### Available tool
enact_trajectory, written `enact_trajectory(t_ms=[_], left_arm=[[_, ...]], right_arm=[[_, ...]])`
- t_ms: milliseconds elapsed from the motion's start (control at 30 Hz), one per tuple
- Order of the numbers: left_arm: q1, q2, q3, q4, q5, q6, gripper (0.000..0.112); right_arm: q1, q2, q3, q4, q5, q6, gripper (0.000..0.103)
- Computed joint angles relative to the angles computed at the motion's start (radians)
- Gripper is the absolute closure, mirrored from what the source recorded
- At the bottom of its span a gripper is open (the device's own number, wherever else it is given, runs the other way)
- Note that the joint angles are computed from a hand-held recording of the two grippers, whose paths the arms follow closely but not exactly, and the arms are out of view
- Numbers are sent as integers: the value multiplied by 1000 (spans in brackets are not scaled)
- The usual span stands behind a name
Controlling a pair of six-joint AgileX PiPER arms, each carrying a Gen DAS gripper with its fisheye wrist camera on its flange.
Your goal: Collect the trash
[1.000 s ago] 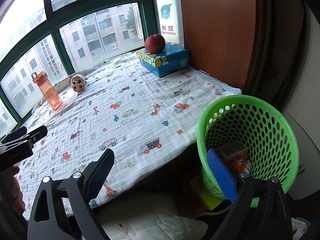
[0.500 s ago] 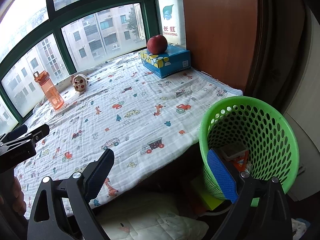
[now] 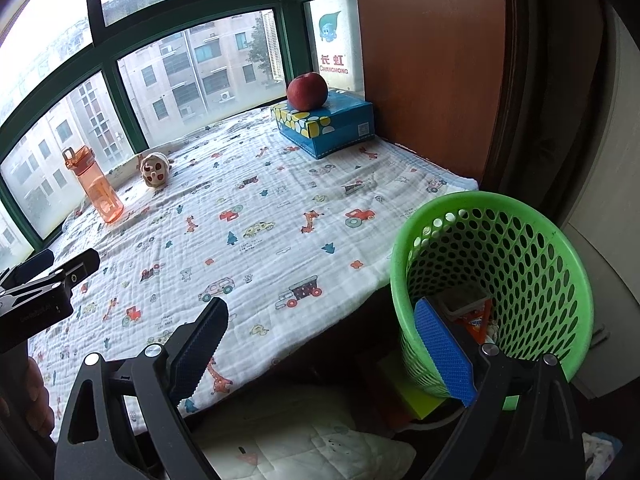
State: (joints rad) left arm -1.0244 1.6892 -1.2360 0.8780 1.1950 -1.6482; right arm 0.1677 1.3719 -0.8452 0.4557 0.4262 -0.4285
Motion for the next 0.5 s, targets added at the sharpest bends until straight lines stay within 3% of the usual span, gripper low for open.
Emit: enact_trajectory(t_ms=[500], left_arm=[[-3,10,-10,3,-5,0,15]], right_arm=[[-12,-2,1,5,4,-9,12]])
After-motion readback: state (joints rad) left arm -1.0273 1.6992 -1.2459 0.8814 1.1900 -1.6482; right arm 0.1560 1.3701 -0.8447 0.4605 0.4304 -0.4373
